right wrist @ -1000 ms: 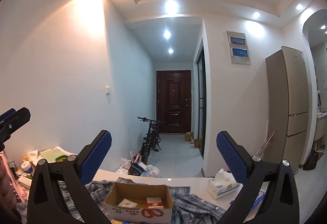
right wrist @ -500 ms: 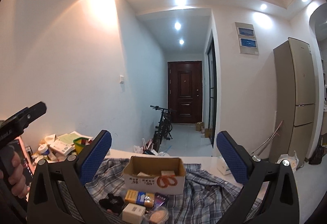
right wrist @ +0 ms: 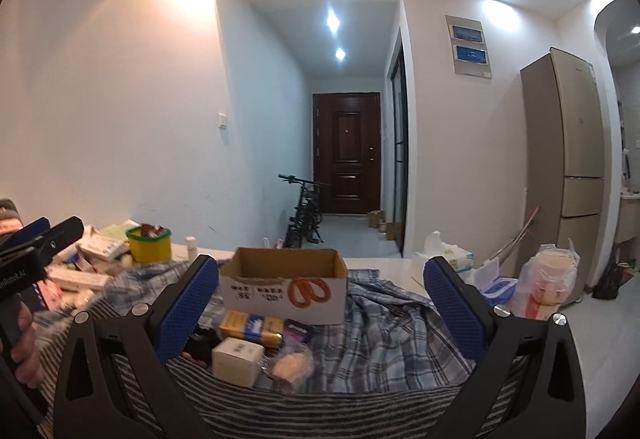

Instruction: Organize objects

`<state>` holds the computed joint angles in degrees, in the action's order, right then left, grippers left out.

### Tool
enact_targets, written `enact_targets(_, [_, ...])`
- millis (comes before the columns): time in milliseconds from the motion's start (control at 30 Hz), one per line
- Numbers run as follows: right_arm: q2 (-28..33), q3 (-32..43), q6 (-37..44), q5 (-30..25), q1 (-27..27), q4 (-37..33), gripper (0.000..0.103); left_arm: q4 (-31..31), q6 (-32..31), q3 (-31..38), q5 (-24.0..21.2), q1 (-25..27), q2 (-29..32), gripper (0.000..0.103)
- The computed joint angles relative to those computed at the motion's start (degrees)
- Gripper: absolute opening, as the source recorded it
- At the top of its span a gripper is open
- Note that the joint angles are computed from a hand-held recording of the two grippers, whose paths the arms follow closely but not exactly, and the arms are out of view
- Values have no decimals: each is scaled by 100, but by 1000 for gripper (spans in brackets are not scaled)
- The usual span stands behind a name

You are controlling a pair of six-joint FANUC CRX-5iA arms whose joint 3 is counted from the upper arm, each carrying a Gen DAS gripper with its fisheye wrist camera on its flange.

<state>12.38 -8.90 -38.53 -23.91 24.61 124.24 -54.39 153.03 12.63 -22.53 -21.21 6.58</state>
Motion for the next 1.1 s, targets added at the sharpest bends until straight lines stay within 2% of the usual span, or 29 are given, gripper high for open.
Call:
enact_targets(100, [61, 11, 154, 217, -27, -294, 102, 266, -153, 71, -112, 47, 124, 103])
enact_targets(200, [144, 48, 526, 364, 23, -956, 102, 456, -358, 98, -189, 70, 213, 103])
enact_targets(300, [193, 78, 727, 464, 32, -1326, 102, 690, -645, 114, -202, 104, 296, 103])
enact_targets(433, [220, 81, 813, 391, 63, -1503, 102, 710, -687, 179, -305, 74, 373, 103])
enact_targets(567, [303, 144, 1349, 120, 228, -1984, 102, 509, -485, 289, -566, -28, 443, 103])
enact_targets(733, [340, 225, 1451, 410, 184, -2117, 99, 1091, -960, 323, -413, 164, 561, 103])
enact_targets(800, [405, 335, 1758, 384, 252, -2467, 99, 1111, -1011, 411, -292, 201, 663, 103])
enact_targets(867, [482, 476, 2066, 438, 297, -2804, 97, 1448, -1444, 687, -483, 261, 864, 103])
enact_targets(1000, [739, 888, 3011, 307, 489, -3767, 95, 2289, -2084, 554, 158, 535, 945, 103])
enact_targets(1100, [972, 1221, 3675, 85, 643, -4459, 95, 2441, -2282, 675, 109, 528, 1109, 103])
